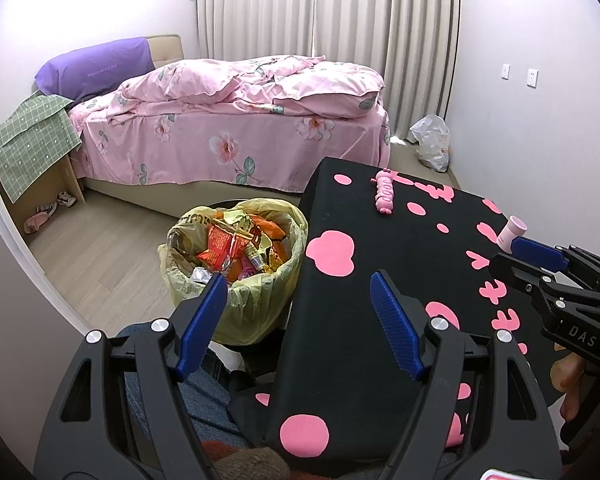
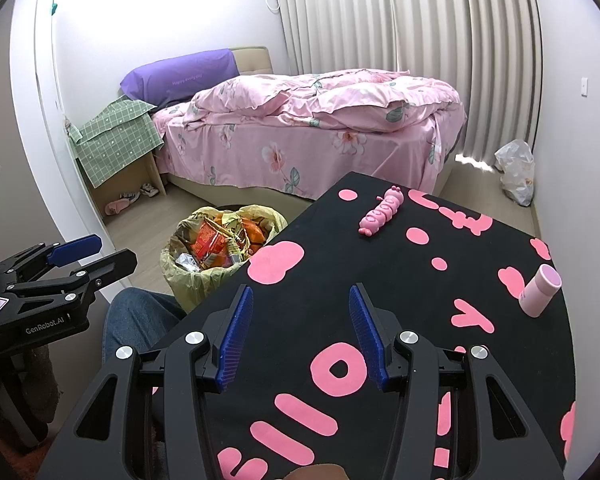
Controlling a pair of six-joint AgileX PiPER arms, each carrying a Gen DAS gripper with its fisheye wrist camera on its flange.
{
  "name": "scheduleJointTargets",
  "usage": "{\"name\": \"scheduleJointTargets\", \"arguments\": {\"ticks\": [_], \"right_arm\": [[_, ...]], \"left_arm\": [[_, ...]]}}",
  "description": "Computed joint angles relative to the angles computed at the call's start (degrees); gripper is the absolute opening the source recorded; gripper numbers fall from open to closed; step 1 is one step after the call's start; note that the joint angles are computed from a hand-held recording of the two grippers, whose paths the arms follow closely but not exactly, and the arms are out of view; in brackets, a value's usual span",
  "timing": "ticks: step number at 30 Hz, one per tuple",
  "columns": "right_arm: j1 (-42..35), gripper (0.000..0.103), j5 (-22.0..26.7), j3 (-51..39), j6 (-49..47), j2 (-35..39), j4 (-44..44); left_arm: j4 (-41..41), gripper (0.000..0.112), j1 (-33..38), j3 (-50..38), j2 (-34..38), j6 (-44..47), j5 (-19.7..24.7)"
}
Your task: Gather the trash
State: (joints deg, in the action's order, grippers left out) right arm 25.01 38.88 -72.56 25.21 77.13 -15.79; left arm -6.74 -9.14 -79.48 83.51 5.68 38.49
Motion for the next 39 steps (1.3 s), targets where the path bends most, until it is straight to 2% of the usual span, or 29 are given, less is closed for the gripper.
{"name": "scheduleJointTargets", "arguments": {"ticks": [26, 29, 34, 39], "right_arm": [[-0.4, 0.048, 0.0, 0.1, -0.3, -0.2, 0.2], [-0.4, 0.048, 0.1, 0.2, 0.0, -0.2, -0.1], [-0.3, 0.048, 0.6, 0.4, 1.2, -0.4, -1.0], [-2.9, 0.048, 0.4, 1.2, 0.4, -0.1, -0.3]], "left_arm": [[0.2, 0.070, -0.8, 0.1, -0.2, -0.2, 0.1], [-3.0, 0.070, 0.1, -0.1, 0.0, 2.7, 0.4], [-3.7, 0.070, 0.1, 0.7, -0.1, 5.2, -0.9], [-5.4, 0.070, -0.8, -3.4, 5.2, 6.4, 2.3]]}}
